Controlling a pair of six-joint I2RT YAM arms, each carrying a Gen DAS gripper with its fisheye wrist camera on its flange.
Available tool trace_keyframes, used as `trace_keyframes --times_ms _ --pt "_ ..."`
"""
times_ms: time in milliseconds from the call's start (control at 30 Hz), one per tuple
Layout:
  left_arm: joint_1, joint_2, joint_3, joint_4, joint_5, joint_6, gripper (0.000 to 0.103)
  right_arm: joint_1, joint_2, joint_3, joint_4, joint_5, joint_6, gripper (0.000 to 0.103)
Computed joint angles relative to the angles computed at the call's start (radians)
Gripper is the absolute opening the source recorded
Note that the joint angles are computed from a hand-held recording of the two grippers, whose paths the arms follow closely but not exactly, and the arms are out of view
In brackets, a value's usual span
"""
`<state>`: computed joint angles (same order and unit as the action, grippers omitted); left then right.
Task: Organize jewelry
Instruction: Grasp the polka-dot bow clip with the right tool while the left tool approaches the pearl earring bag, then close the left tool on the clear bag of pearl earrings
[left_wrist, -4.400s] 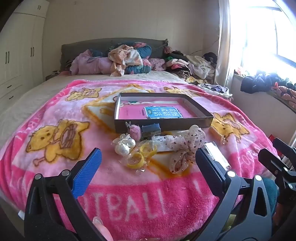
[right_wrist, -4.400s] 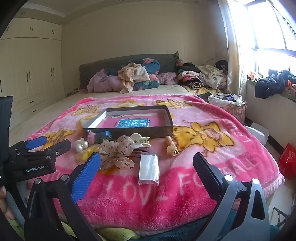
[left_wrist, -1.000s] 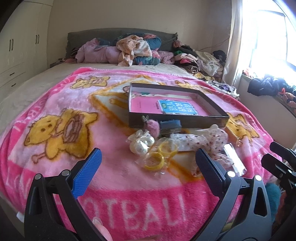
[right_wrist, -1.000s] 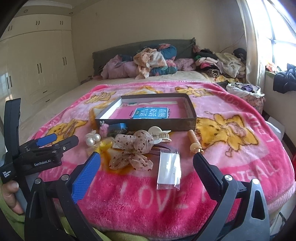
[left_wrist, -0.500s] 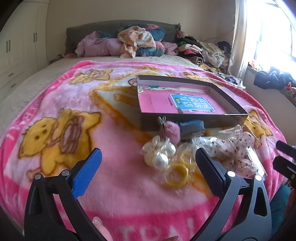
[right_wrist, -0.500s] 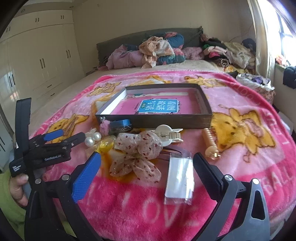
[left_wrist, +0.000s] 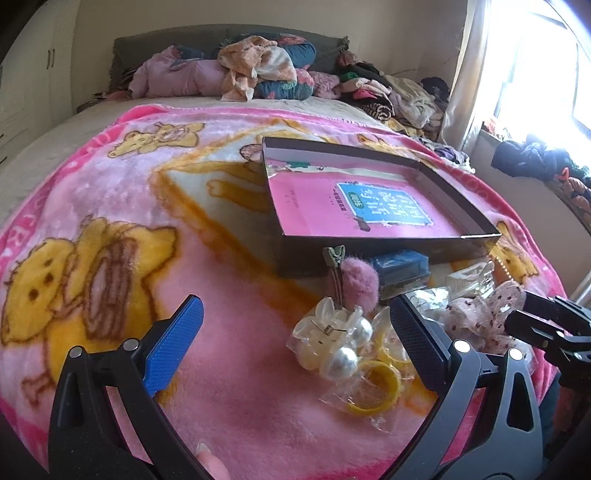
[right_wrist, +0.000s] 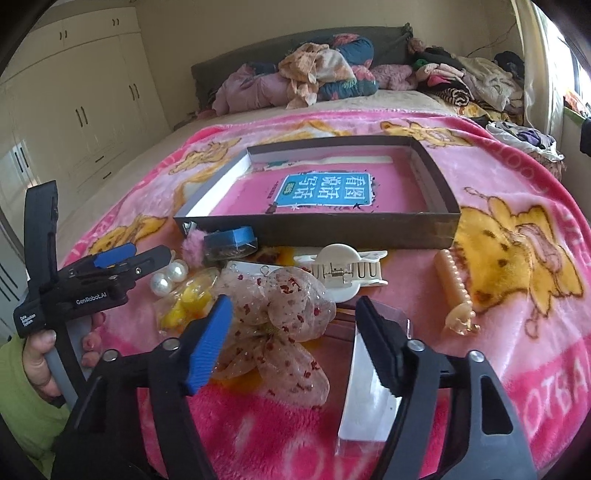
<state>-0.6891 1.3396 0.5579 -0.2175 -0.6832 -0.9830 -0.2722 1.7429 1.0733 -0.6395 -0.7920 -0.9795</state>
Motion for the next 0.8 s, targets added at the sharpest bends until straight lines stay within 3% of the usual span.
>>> trace_keyframes --times_ms 67,200,300,400,567,800 --pt "0.018 0.008 -0.006 0.027 0.033 0.022 0.093 0.012 0.009 0.001 0.009 0.009 0.005 0.057" --pt "0.045 0.017 -0.025 0.084 0.087 0.06 0.091 0.022 0.02 0.009 -0.008 0.008 -0.011 0.036" --pt "0.063 0.025 -0.036 0.123 0.129 0.082 0.08 0.018 0.024 0.012 -0.028 -0.003 -0.035 0.019" --pt "0.066 0.033 -0.036 0.139 0.138 0.09 0.068 0.003 0.031 0.025 -0.051 -0.022 -0.045 0.011" --pt "0.039 0.031 -0.036 0.149 0.117 0.102 0.039 -0.027 0.033 0.042 -0.076 -0.057 -0.049 0.009" --pt "-0.029 0.007 0.001 0.054 0.04 0.068 0.037 -0.067 0.026 0.073 -0.124 -0.107 -0.053 0.008"
